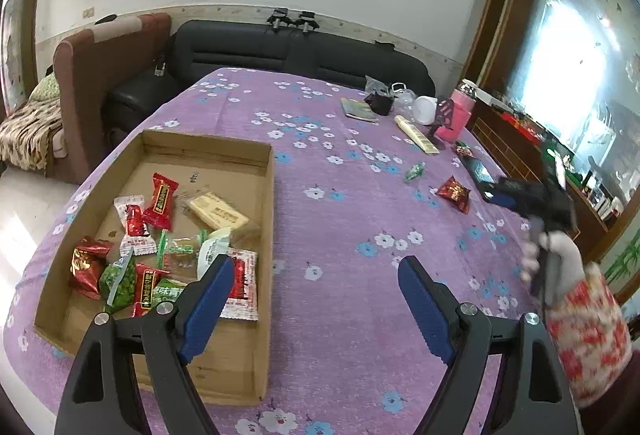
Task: Organize snacks
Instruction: 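Move both tools back over the remaining snacks, then grasp the green candy with the left tool while the right grasps the red-gold candy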
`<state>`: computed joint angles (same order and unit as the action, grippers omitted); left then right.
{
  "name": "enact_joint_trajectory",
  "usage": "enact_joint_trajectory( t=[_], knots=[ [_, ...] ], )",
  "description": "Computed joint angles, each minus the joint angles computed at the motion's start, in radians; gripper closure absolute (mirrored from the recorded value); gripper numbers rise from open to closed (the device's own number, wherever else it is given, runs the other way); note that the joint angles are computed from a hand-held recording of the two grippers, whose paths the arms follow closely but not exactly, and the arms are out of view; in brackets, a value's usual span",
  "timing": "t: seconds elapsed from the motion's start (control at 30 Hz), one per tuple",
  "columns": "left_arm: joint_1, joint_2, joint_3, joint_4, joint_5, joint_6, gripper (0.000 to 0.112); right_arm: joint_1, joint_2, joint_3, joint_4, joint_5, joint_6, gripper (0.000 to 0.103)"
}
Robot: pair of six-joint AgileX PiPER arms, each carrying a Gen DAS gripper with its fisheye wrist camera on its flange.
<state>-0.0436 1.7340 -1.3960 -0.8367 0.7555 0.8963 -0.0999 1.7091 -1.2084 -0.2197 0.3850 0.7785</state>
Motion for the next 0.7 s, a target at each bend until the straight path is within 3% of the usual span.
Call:
enact_joint_trajectory(
  t=[0.17,0.3,0.43,0.5,0.7],
  knots=[
    [-0.005,0.004,-0.027,0.015,0.021,-0.011,0.025,-0.002,0.125,-0.128,0.069,0.047,-0.06,0.056],
    [-0.034,0.034,-0.085,0.03,0.049,-0.038,0.025,0.01,0.162,-0.129,0.173,0.01,-0.131,0.056],
    [-0.093,0.084,-0.177,0.056,0.085,-0.076,0.025,0.042,0.177,-0.128,0.046,-0.019,-0.032,0.055],
    [-0.129,0.124,-0.247,0.069,0.113,-0.099,0.025,0.039,0.172,-0.111,0.052,-0.041,-0.046,0.072],
    [-0.26,0.324,-0.579,0.177,0.208,-0.249,0.025,-0.023,0.131,-0.041,0.46,-0.106,-0.407,0.086]
  ],
)
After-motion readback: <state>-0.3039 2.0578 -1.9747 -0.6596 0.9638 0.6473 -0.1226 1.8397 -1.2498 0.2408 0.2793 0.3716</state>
